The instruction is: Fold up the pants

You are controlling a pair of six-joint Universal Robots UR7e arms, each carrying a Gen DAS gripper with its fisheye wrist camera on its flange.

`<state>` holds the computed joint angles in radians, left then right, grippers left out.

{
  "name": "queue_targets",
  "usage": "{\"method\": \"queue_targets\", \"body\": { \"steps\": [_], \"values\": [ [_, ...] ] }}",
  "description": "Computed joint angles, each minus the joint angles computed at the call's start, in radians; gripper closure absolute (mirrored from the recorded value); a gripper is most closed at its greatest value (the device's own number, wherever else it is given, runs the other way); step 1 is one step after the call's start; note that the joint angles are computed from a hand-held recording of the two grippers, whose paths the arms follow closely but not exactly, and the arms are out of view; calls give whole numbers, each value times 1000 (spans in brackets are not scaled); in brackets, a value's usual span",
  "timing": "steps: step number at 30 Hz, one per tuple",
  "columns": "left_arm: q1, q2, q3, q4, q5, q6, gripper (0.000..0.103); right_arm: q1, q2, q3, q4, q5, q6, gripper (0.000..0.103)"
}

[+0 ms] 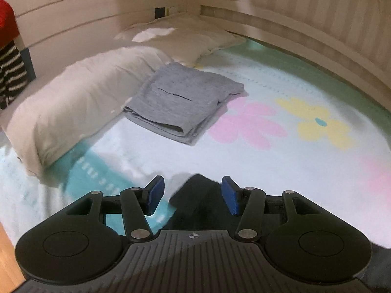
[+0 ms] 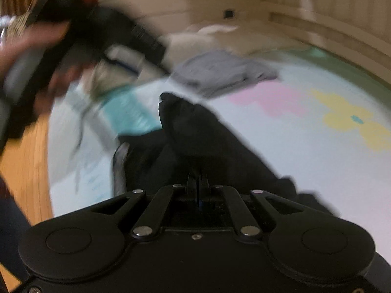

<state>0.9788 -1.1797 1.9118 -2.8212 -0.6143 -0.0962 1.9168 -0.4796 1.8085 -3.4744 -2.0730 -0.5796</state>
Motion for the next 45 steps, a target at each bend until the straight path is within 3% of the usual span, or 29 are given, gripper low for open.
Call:
{"method": "queue_targets", "body": {
  "steps": [5,13,17,21,25,30,34,39,45],
  "values": [
    [-2,13,5,39,5,54,53,-6,52,16,12,-3,45,96],
    [40,49,-38,310,-180,59,53,-19,70,50,24,12,95,90],
    [58,86,-45,435,-130,15,53,-41,28,91,20,75,135,84],
    [67,81,-10,437,-99,15,51,-42,-38,172,-41,79,184,50],
    [58,72,3,445,-78,-14,51,-45,-129,296,-153,69,243,45],
    [15,56,40,424,-48,-64,52,-62,-278,466,-317,-59,360,45],
    [-29,26,100,353,-92,-85,52,-103,-426,576,-366,-209,515,45],
    [-65,30,142,335,-178,-109,52,-201,-698,700,-266,-345,808,45],
    [-78,85,145,383,-213,-103,52,-288,-933,795,-182,-452,948,37]
  ]
}}
